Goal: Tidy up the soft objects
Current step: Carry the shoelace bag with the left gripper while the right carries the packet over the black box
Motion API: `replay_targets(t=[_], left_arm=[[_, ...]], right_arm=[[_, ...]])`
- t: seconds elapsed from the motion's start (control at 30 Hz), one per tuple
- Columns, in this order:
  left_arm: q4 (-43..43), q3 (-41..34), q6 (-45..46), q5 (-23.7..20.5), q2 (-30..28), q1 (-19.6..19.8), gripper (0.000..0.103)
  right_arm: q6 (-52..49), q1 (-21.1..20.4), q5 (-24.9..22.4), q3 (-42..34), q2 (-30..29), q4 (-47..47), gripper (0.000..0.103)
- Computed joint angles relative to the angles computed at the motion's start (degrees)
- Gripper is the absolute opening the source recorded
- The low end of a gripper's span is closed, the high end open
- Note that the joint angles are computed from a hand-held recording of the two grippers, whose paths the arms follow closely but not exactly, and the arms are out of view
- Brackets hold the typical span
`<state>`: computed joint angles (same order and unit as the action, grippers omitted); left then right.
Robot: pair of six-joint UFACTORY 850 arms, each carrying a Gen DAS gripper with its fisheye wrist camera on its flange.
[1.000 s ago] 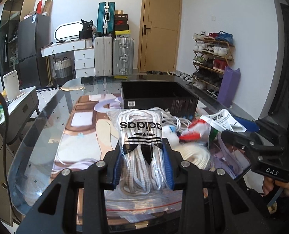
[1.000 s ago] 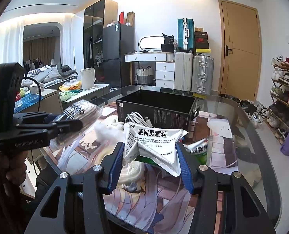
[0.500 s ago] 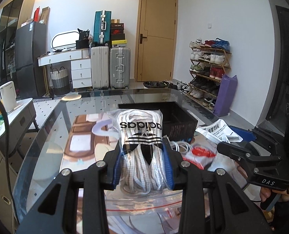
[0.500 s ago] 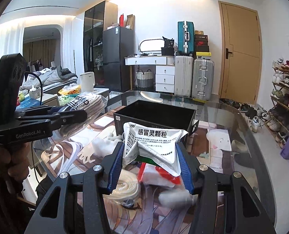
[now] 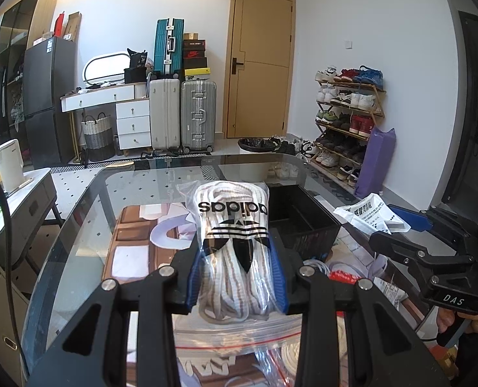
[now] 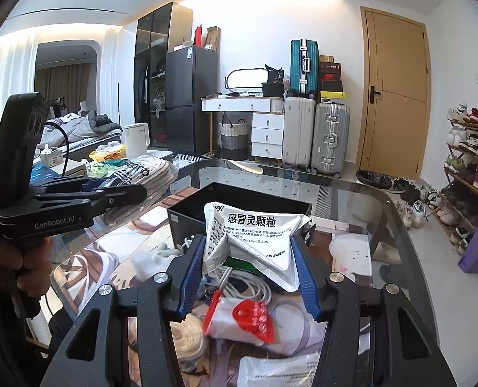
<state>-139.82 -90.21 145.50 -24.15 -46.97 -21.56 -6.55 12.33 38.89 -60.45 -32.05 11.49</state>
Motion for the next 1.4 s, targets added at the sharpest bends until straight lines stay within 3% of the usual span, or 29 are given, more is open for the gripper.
replay_targets(t=[0.6, 1.03, 1.4], left_arm=[[19.21, -16.06, -20.18, 10.41, -9.04, -1.89, 0.035], [55.65, -28.58, -57.35, 11.13, -16.03, -1.89, 0.035], [77.45, -37.10, -78.29, 9.61, -20.94, -2.34, 0.035]], right_arm=[[-0.25, -2.13, -10.94, -12.34, -5.80, -2.60, 0.053], [-0.93, -3.08, -18.79, -20.96, -10.86, -2.76, 0.053], [0.54, -3.82, -21.73, -25.75, -14.43, -4.71, 0.053]])
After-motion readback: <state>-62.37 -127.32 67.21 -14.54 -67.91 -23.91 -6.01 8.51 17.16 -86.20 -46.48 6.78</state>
